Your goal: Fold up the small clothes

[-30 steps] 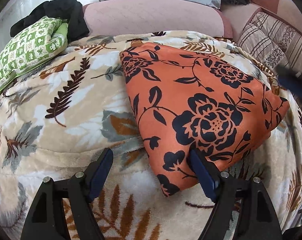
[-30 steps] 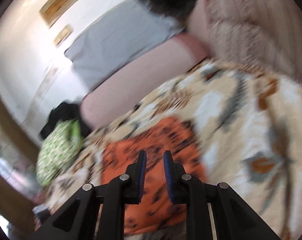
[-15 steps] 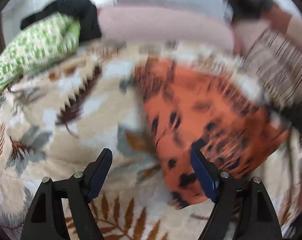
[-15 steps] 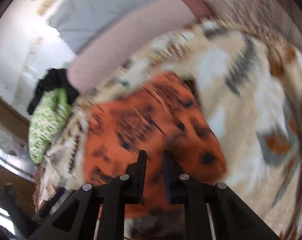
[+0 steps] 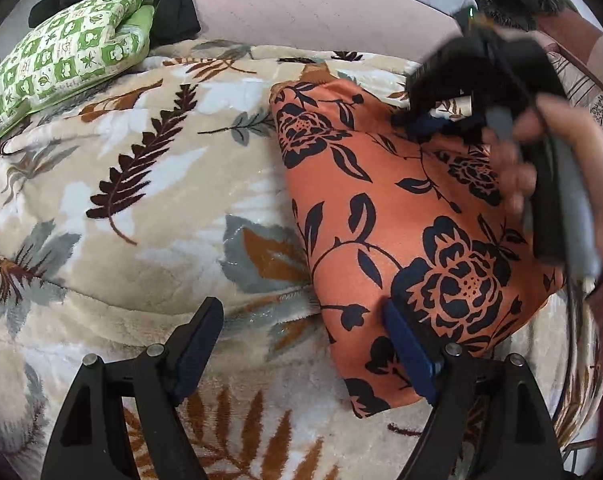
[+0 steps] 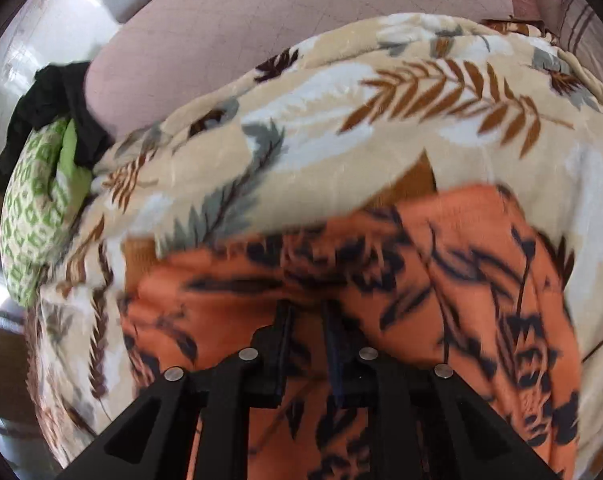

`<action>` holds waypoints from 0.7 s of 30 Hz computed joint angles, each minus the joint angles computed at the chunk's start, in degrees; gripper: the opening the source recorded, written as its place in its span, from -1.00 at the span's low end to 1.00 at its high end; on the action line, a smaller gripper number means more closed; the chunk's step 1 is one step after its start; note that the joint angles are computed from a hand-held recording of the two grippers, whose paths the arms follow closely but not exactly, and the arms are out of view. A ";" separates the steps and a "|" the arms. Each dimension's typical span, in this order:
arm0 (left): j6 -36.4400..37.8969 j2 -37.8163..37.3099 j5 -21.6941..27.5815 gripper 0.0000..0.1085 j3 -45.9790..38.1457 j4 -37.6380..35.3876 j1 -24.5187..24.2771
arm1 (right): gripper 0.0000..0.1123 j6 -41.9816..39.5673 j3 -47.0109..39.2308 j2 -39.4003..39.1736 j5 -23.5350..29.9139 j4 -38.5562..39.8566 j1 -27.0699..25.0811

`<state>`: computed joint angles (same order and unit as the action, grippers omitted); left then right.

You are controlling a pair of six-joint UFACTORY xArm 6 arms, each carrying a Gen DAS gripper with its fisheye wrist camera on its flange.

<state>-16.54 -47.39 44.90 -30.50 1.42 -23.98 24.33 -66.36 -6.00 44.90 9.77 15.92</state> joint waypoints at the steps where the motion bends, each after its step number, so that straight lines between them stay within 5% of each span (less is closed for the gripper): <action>1: 0.24 -0.06 0.11 0.54 -0.04 -0.15 0.04 | -0.66 1.34 -1.96 0.82 1.17 -0.01 -0.08; 4: 0.47 -0.18 0.47 0.54 -0.15 -0.99 0.28 | -0.67 -6.91 -3.02 0.52 -4.32 9.26 1.02; 7: -0.05 -0.25 0.40 0.54 -0.11 -0.53 0.16 | -0.67 -17.58 -7.25 3.57 -1.82 21.11 2.83; 10: -2.41 -0.73 0.33 0.54 0.08 2.80 -0.83 | -0.66 -14.65 -13.11 11.08 3.37 16.14 4.26; 13: -1.68 -0.57 0.45 0.54 -0.15 2.48 -0.82 | -0.68 -18.27 -11.58 13.09 -0.45 22.90 3.26; 15: -1.81 -0.58 0.72 0.54 -0.31 2.75 -0.92 | -0.68 -19.00 -9.57 11.47 -1.02 29.29 1.74; 21: -4.05 -1.58 0.89 0.54 0.17 5.82 -2.12 | -0.66 -17.59 4.97 -7.51 -6.49 20.56 0.72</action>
<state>-20.59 -48.97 45.79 -30.32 7.23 -26.10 6.74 -61.39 -13.51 38.41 30.33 16.64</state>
